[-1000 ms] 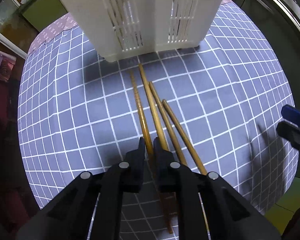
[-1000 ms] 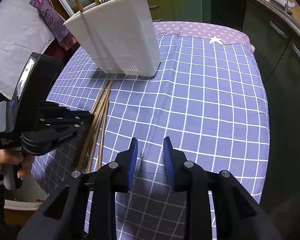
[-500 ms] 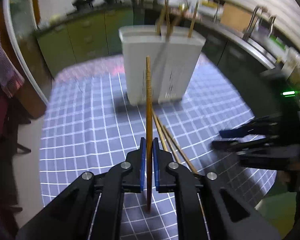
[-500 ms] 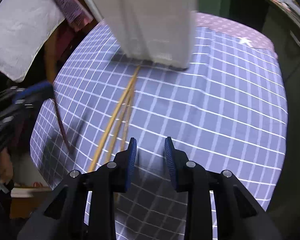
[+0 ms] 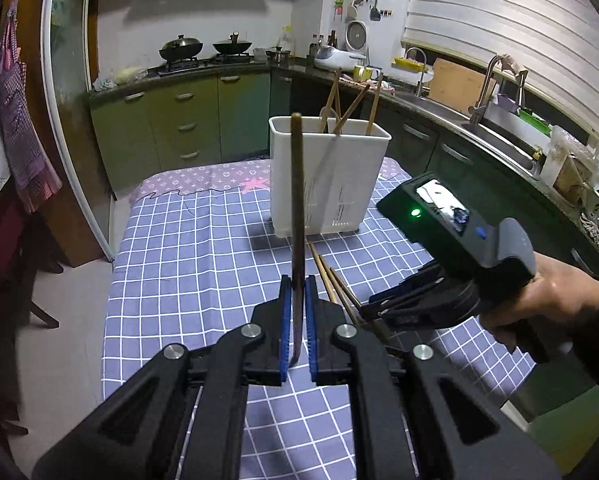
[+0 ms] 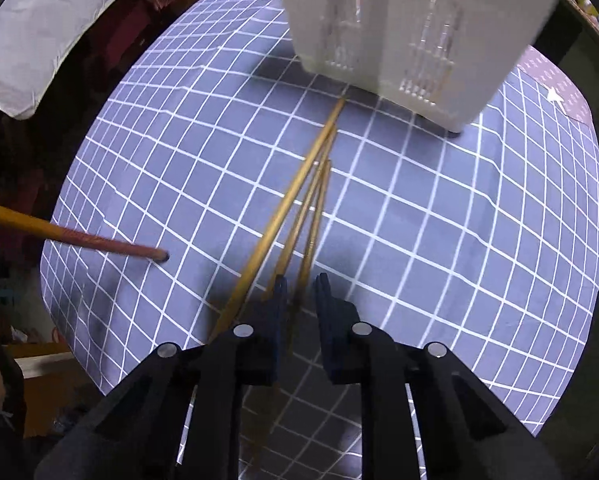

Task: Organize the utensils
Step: 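Grasp a chopstick with the left gripper while the right gripper grasps one, then drop both chopsticks into the white holder and open both grippers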

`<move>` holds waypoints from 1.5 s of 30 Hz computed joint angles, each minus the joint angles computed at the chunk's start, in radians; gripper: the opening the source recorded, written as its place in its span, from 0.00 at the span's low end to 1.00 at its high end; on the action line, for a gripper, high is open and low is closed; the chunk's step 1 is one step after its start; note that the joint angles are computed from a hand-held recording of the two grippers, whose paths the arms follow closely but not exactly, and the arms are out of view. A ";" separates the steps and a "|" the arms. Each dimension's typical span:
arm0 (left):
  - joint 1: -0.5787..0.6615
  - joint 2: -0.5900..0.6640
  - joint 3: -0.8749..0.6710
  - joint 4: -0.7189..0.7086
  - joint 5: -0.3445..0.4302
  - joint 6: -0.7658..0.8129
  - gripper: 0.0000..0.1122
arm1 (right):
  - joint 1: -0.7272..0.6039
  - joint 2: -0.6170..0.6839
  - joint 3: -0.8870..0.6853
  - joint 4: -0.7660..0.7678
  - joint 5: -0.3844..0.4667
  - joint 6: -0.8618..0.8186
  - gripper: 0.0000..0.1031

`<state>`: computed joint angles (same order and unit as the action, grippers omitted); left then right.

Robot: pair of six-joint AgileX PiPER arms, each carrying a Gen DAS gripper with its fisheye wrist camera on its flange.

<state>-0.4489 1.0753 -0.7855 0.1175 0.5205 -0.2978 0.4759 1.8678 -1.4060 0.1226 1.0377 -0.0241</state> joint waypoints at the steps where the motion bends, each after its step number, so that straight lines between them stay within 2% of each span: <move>1: 0.002 -0.006 0.003 -0.003 0.002 0.005 0.06 | 0.009 0.009 -0.009 -0.014 0.008 0.012 0.15; 8: 0.011 -0.039 0.030 -0.028 0.010 0.043 0.06 | 0.051 0.055 -0.062 -0.089 0.053 0.075 0.13; 11: 0.004 -0.049 0.036 -0.018 0.007 0.034 0.06 | 0.058 0.067 -0.072 -0.098 0.043 0.098 0.08; 15: -0.001 -0.047 0.033 -0.010 0.003 0.026 0.06 | 0.031 0.026 -0.035 -0.065 0.001 0.076 0.07; 26: -0.001 -0.040 0.024 -0.032 0.003 0.063 0.06 | -0.025 -0.293 0.167 0.037 -0.103 -0.003 0.07; 31: 0.006 -0.036 0.003 -0.058 0.011 0.095 0.06 | -0.081 -0.427 0.235 0.087 -0.103 -0.050 0.07; 39: -0.002 -0.015 -0.062 -0.077 0.037 0.118 0.06 | -0.118 -0.510 0.252 0.119 -0.109 -0.076 0.07; 45: -0.025 0.024 -0.153 -0.040 0.062 0.106 0.06 | -0.161 -0.553 0.191 0.142 -0.082 -0.101 0.07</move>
